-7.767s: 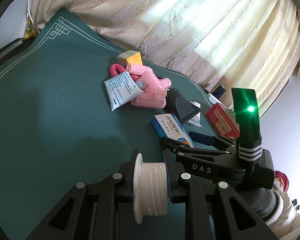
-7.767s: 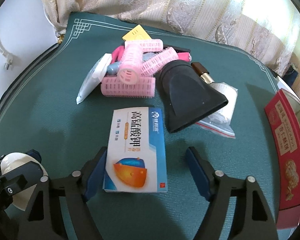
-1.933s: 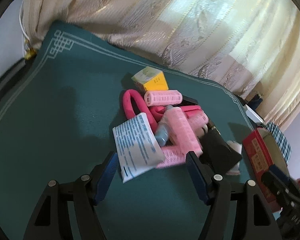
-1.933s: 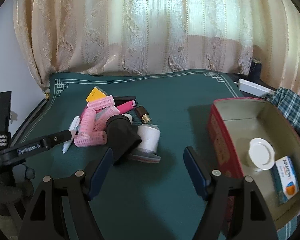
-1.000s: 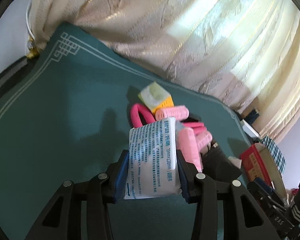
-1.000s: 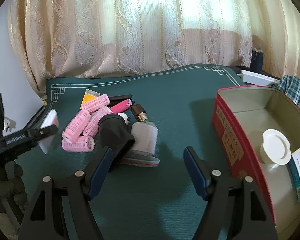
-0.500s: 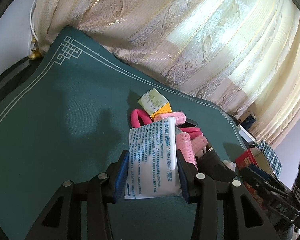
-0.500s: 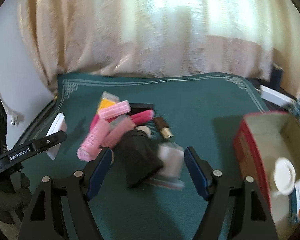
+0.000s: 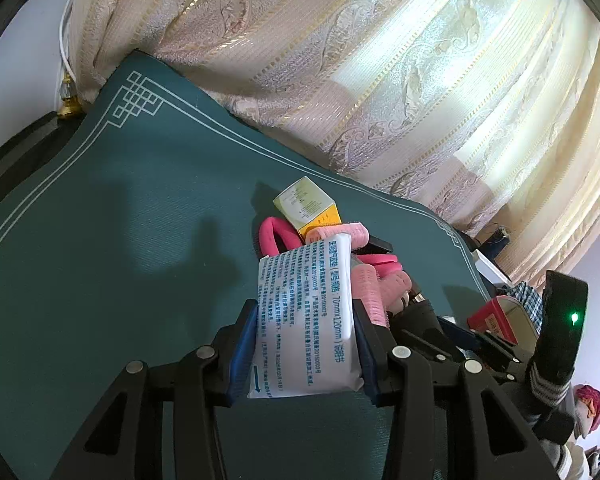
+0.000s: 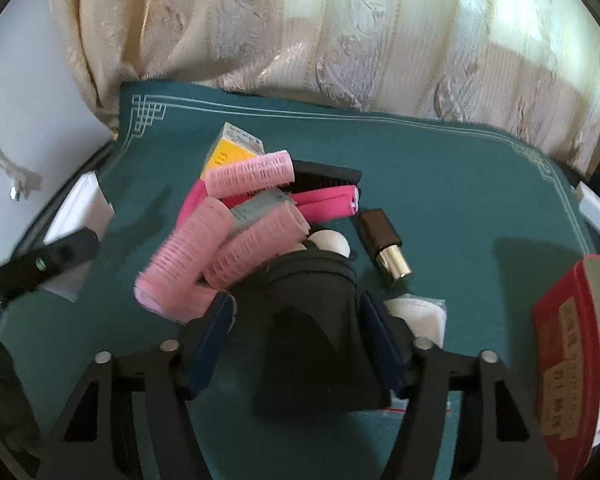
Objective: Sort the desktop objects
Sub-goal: 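Grasp the black cone-shaped item with the right tool, then drop the black item into the red tin with the right tool while the left drops the packet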
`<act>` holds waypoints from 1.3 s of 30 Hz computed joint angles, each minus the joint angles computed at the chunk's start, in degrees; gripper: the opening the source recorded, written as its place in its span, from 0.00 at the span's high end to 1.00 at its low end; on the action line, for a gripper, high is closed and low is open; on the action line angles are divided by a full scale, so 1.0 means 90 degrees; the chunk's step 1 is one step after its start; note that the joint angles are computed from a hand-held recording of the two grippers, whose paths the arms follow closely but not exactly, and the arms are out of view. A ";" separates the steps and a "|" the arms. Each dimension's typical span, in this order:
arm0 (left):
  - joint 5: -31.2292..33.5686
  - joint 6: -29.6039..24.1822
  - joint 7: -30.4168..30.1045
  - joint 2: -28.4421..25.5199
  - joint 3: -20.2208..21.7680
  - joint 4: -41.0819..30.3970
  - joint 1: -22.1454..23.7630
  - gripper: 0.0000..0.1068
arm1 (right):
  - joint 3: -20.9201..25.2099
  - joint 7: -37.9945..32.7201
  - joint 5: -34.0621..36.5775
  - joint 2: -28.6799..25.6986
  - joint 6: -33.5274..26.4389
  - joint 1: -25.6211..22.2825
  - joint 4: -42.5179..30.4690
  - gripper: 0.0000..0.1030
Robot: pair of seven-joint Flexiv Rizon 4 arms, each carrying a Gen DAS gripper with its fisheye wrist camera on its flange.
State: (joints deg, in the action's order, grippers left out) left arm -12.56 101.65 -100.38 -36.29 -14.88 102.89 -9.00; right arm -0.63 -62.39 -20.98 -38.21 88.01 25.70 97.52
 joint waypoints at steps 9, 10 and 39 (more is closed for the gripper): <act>-0.0050 -0.0136 0.0034 -0.0029 0.0123 -0.0072 -0.0135 0.57 | 0.0077 -0.0171 -0.0160 -0.0065 -0.0319 -0.0044 -0.0029 0.43; -0.0050 -0.0128 0.0038 -0.0028 0.0122 -0.0069 -0.0137 0.57 | 0.0045 -0.0148 -0.0140 -0.0055 -0.0238 -0.0034 0.0008 0.43; -0.0032 -0.0233 0.0280 -0.0052 0.0240 -0.0183 -0.0463 0.57 | -0.0579 0.0100 0.1307 0.1202 0.1608 0.0455 0.1686 0.43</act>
